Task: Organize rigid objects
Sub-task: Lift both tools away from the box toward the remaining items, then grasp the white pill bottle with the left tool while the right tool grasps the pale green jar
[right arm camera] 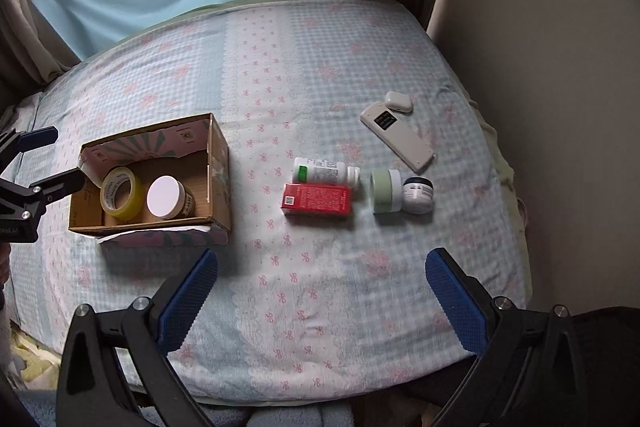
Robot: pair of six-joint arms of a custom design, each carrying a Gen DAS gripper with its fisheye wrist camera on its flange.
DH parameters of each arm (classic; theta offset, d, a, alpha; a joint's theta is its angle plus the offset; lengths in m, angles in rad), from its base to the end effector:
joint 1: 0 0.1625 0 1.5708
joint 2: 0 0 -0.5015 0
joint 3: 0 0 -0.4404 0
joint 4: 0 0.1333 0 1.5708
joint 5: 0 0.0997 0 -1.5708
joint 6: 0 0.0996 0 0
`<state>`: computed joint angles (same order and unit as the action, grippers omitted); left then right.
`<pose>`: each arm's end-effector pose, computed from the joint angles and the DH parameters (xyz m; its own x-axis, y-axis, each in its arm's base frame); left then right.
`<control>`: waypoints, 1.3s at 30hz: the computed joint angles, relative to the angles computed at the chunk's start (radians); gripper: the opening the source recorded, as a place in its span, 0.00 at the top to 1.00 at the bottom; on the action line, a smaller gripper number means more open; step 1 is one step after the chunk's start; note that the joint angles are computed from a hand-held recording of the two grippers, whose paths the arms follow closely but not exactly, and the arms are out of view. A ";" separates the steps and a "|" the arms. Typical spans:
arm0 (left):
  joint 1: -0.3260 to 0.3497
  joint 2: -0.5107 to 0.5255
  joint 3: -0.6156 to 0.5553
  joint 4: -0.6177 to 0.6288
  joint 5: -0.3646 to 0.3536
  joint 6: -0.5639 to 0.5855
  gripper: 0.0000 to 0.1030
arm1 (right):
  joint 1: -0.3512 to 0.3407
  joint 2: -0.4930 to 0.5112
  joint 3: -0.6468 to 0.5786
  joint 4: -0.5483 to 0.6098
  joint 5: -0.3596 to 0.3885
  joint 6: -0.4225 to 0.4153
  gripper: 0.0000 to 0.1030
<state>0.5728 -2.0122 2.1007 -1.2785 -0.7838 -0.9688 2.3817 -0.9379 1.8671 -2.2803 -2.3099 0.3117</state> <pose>-0.1340 -0.3289 0.4747 -0.7344 0.0021 -0.6787 0.3088 0.8915 -0.3314 0.5106 -0.3939 0.1205 -0.6002 -0.4000 0.6926 -0.5499 0.8352 0.0058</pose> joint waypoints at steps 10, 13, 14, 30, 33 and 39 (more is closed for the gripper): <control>0.067 0.181 -0.043 -0.155 -0.005 0.160 0.00 | -0.062 -0.060 0.059 -0.142 -0.033 -0.011 0.00; 0.092 0.221 -0.037 -0.241 0.007 0.271 0.00 | -0.084 -0.053 0.055 -0.171 -0.035 -0.024 0.00; 0.102 0.235 -0.034 -0.281 0.010 0.318 0.00 | -0.090 -0.048 0.055 -0.185 -0.040 -0.030 0.00; 0.415 0.631 -0.104 -0.675 -0.116 1.044 0.00 | -0.241 0.098 0.075 -0.454 -0.066 -0.215 0.13; 0.466 0.695 -0.117 -0.712 -0.143 1.118 0.02 | -0.269 0.149 0.070 -0.513 -0.073 -0.286 0.17; 0.522 0.792 -0.137 -0.712 -0.163 1.193 0.11 | -0.325 0.208 0.064 -0.557 -0.043 -0.322 0.27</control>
